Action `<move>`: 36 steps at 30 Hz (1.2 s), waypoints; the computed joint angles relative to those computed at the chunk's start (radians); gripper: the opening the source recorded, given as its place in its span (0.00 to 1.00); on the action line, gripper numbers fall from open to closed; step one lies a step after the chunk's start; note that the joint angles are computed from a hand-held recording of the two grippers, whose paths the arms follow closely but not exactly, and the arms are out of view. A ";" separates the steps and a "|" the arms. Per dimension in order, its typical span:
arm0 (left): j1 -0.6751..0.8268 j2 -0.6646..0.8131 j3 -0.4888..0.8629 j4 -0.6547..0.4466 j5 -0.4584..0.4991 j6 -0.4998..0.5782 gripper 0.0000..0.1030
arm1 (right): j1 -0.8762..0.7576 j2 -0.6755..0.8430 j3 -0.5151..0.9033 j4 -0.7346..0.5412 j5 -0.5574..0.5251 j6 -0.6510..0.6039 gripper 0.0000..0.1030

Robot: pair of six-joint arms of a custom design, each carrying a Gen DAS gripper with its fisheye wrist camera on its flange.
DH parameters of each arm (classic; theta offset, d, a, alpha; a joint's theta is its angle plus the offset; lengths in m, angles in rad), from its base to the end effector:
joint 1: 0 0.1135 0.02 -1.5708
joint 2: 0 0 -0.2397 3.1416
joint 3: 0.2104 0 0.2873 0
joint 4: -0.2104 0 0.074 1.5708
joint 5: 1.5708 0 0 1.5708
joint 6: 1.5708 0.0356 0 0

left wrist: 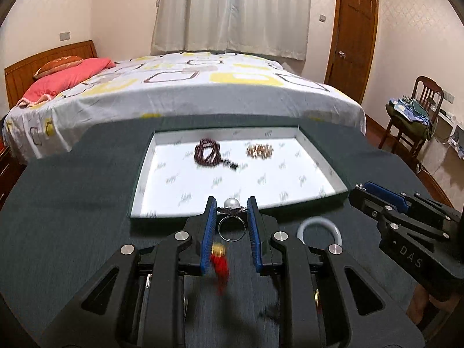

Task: Organize jewelry
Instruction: 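Carry the ring and flower brooch into the box and open both tools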

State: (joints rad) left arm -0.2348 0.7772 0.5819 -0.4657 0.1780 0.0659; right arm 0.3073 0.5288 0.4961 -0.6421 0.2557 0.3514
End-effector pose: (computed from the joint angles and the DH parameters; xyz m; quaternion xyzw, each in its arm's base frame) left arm 0.2149 -0.0579 0.2190 0.1726 0.8788 -0.1165 0.4293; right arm 0.1748 0.0460 0.2175 0.0749 0.8925 0.0302 0.4437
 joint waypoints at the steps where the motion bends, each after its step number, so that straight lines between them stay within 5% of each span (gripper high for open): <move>1: -0.012 0.055 0.024 0.034 -0.010 -0.005 0.21 | -0.025 0.044 0.015 0.036 -0.014 -0.019 0.25; 11: -0.059 0.460 0.227 0.207 -0.066 -0.036 0.21 | -0.166 0.470 0.159 0.319 -0.107 -0.133 0.25; 21: -0.053 0.825 0.493 0.177 -0.080 -0.077 0.21 | -0.261 0.825 0.306 0.403 -0.202 -0.142 0.25; 36: -0.054 0.971 0.578 0.135 -0.078 -0.079 0.23 | -0.296 0.928 0.348 0.394 -0.242 -0.155 0.25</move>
